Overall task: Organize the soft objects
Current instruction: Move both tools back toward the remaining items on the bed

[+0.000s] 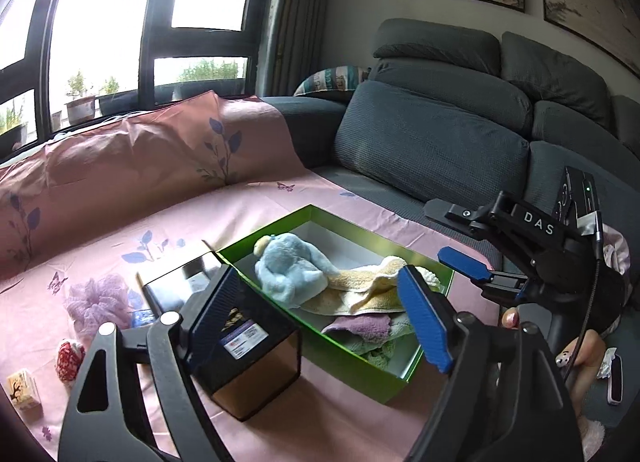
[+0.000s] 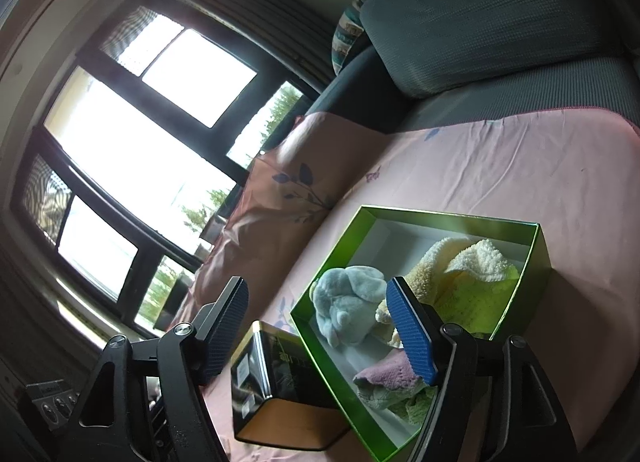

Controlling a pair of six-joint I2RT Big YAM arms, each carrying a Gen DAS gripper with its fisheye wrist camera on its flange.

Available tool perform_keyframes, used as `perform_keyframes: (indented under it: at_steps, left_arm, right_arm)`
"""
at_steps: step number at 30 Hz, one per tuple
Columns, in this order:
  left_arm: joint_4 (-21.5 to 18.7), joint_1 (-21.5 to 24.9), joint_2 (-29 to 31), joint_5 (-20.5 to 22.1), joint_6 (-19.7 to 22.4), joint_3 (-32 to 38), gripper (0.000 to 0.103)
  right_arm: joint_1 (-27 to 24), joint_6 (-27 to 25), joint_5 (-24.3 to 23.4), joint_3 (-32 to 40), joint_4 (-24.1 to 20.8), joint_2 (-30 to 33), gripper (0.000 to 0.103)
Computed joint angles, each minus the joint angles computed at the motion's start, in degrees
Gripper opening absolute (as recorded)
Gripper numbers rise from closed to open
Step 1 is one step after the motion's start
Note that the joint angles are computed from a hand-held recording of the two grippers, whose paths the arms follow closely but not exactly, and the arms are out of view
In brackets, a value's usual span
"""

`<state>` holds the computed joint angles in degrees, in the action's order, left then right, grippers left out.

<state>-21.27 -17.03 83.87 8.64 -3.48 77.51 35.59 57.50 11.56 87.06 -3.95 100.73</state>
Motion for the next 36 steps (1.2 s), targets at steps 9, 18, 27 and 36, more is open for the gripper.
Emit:
perform_keyframes:
  at_steps: [9,18,27,36]
  left_arm:
    - [1.3,6.8,-11.8,-4.3,-5.0,-12.1,0.102]
    - [4.4,16.0,-19.5,-7.0,-11.0,-23.4,0.102]
    - [2.8,23.8,-18.2,-7.9,-22.6,-25.7,0.102]
    - [-1.2,29.6,-18.2,-10.1,-29.1,-26.4,0.101]
  right_arm:
    - [2.6,-3.6,3.9,3.2,-2.9,0.6,0.087]
    - [5.3,-8.7,8.1,8.8,-9.4,2.6,0.087]
    - [9.8,-18.4,7.9,19.7,-16.4,8.6,0.087]
    - [14.3,-24.7,2.6,47.3,-37.0,24.7,0.087]
